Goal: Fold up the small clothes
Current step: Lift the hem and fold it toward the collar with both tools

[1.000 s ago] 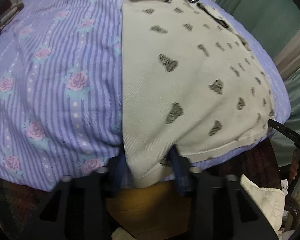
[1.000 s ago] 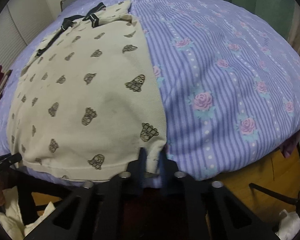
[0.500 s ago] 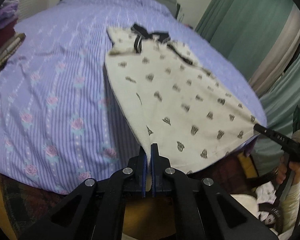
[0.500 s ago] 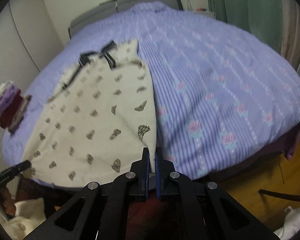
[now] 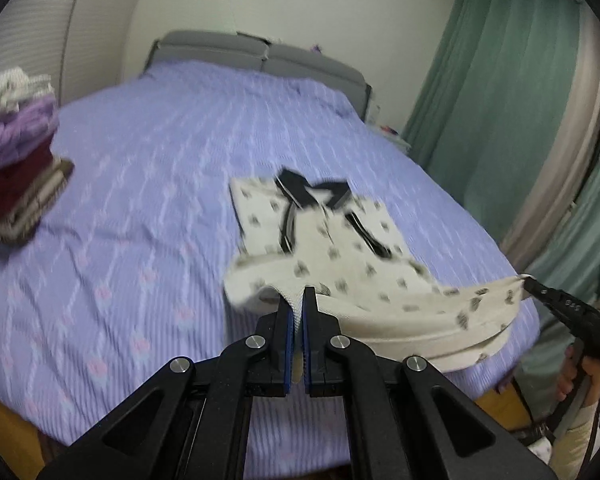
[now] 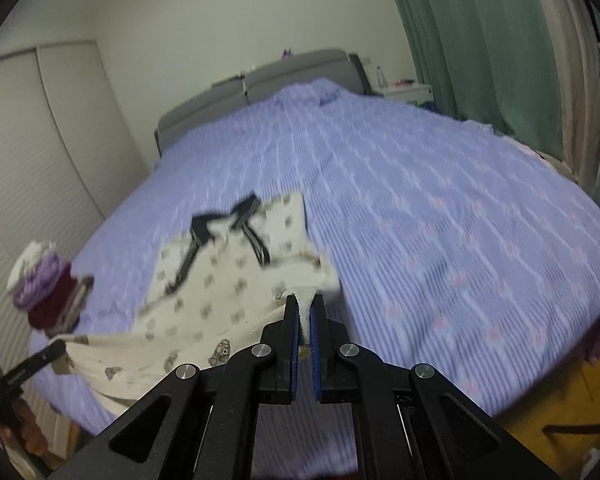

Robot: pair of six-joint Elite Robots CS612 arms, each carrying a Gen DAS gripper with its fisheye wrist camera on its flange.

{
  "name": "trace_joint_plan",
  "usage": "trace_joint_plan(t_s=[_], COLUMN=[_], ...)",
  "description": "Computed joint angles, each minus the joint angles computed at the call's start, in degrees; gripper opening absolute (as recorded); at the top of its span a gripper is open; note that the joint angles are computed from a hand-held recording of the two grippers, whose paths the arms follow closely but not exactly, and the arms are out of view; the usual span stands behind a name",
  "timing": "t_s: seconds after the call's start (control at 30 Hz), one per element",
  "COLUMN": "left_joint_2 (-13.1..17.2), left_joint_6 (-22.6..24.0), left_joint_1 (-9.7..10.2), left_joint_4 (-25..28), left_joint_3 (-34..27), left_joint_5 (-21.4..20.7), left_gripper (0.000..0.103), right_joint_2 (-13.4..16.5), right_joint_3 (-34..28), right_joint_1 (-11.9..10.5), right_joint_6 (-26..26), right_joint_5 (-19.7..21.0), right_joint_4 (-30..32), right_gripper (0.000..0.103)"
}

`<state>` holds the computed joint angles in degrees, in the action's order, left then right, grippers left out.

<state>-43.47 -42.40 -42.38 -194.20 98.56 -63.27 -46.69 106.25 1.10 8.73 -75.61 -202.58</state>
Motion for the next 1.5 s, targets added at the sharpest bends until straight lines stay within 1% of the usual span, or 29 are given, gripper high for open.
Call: trace_joint_plan(t_s=[0.1,0.17,0.2,0.3,0.4,0.43,0.5,0.6,0.8,0.9,1.03,1.13,1.2,1.3,1.5], left_joint_2=[0.3,0.7,1.0,2.4,3.8,4.6,6.0,7.8,12.0,14.0,16.3,17.9,18.8,19.9,21.0], left_joint_6=[0.5,1.0,1.1,0.9,1.0,0.9,0.2,-1.2,-1.6,-2.2,-3.0,-2.7,-2.5,-2.5,-2.3], left_joint_1=[0.96,1.98,2.45,4.47,5.89,6.59,7.64,9.01,11.52,12.29,13.25,13.81,14.12,14.61,15.64], left_joint_4=[1.3,2.2,2.7,6.3,9.8,11.7,13.6,17.7,25.4,28.2,30.8,33.1,34.7,35.6,37.8], left_joint_3=[-2.2,-4.2,-5.1,-9.4,-12.8,-14.5,-16.9,-20.5,-28.1,-31.3,-34.8,-37.2,-38.7,-40.3,-42.7], left_joint_5=[1.5,1.7,1.6,-0.1,-1.1,-1.8,-3.2,-5.3,-9.1,-10.6,-13.0,-14.5,-15.1,-16.7,-20.9], left_gripper=[0.006,0.006,0.006,0.006,0.006,0.006,0.006,0.006,0.006,0.006,0.006,0.006,0.006,0.007,0.014], right_joint_2=[0.7,1.5,1.8,3.3,5.4,5.9,7.5,9.6,14.7,17.7,20.7,22.7,23.8,25.4,27.6], right_joint_3=[-3.0,-5.6,-6.7,-11.3,-16.4,-17.6,-21.0,-25.2,-35.1,-40.6,-45.8,-49.2,-51.1,-53.7,-58.0], right_joint_1=[0.4,0.7,0.7,1.2,1.5,1.4,1.7,2.0,2.6,2.9,3.1,3.2,3.3,3.5,3.7], right_joint_6=[2.2,3.9,4.3,5.2,6.3,6.6,6.3,5.6,5.0,4.0,3.7,3.6,3.5,3.2,3.4], right_joint_5=[-1.0,-1.4,-1.3,-2.1,-1.9,-1.8,-2.3,-3.1,-3.5,-4.3,-5.0,-5.4,-5.6,-6.0,-6.2], right_joint_4=[-0.8,-0.9,-0.7,1.4,6.1,7.1,11.1,15.4,25.2,30.5,35.3,38.5,40.4,43.2,47.5], right_gripper=[0.006,0.006,0.006,0.006,0.006,0.006,0.006,0.006,0.006,0.006,0.006,0.006,0.006,0.006,0.006])
